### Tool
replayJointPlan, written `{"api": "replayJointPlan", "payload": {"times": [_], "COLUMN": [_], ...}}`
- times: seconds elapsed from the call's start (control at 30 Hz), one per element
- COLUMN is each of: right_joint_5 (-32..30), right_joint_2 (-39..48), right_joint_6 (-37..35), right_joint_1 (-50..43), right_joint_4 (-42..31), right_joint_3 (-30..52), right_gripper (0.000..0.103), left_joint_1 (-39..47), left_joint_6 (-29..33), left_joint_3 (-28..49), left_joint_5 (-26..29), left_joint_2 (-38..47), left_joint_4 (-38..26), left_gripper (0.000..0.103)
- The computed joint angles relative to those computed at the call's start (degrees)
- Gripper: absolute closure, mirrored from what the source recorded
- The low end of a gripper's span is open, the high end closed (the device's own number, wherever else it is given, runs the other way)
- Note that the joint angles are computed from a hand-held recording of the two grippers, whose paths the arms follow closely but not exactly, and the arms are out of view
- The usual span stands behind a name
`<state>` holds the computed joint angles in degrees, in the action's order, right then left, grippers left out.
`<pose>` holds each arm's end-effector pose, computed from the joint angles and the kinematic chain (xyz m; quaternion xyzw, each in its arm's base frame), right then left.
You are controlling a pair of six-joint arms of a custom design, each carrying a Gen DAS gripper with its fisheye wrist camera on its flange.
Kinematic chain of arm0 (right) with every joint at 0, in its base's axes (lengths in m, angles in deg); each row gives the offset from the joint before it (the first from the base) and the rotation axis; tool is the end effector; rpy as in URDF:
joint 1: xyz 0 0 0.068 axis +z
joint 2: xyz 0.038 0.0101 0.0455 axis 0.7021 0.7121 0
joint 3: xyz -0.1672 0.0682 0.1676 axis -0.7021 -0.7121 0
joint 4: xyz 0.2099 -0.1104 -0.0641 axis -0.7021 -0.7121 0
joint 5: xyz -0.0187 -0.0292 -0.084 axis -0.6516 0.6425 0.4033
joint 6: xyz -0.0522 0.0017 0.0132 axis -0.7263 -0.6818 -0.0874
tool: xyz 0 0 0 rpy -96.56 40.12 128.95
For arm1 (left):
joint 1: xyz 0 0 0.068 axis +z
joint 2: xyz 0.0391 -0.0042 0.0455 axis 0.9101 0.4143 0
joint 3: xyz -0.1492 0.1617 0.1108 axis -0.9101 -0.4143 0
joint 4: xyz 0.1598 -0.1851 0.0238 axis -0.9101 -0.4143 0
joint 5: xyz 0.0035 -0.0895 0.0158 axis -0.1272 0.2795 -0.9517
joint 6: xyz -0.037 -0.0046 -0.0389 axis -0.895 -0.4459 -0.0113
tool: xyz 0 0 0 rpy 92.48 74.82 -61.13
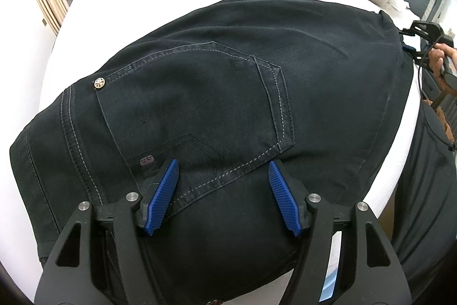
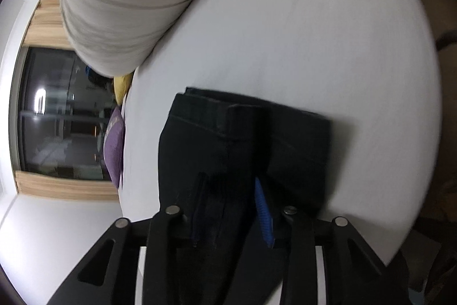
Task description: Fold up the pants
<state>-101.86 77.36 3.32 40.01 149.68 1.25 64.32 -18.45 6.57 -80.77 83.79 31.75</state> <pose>0.2218 -0.0073 0.0077 0.4764 0.7624 0.3338 0.2836 0.2316 -0.0093 0.0119 0.1476 0.9600 -0.0333 0.2355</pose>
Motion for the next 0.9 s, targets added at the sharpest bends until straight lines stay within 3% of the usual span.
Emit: {"api": "replayJointPlan", "payload": {"times": [0.03, 0.27, 0.47, 0.6, 0.7, 0.8, 0.9], "right_joint_5": [0.3, 8.6, 6.7, 4.7, 4.4, 4.2, 3.1], "right_joint_2": [-1.6, -22.6, -31.7, -38.6, -38.8, -37.9, -32.2], "right_joint_6": [-0.6, -7.4, -13.8, -17.1, -16.0, -12.0, -7.3], "right_joint_1": [0.2, 5.6, 10.5, 10.8, 8.2, 4.4, -0.3], "right_joint_4": [-2.3, -25.6, -48.1, -47.1, -48.2, -39.5, -25.2], "right_joint_3": [0.3, 2.6, 23.5, 28.6, 26.7, 13.9, 0.0], "right_gripper": [0.097, 0.098, 0.098, 0.099, 0.099, 0.099, 0.099], "left_joint_1": [0.0, 1.3, 3.5, 4.6, 5.9, 5.8, 6.0], "left_joint_6": [0.0, 1.3, 2.9, 2.7, 2.7, 4.1, 4.8], "left_joint_3": [-0.1, -0.5, 0.0, 1.1, 1.8, 1.8, 2.2], "left_joint_5": [0.0, 1.6, 3.7, 4.9, 6.1, 5.5, 5.6], "left_joint_2": [0.0, 0.1, 0.2, 0.4, 0.4, 0.6, 0.8], "left_joint_4": [0.2, 0.6, -0.4, -1.8, -2.7, -2.3, -2.9], "left_gripper": [0.039, 0.039, 0.039, 0.039, 0.039, 0.039, 0.038]}}
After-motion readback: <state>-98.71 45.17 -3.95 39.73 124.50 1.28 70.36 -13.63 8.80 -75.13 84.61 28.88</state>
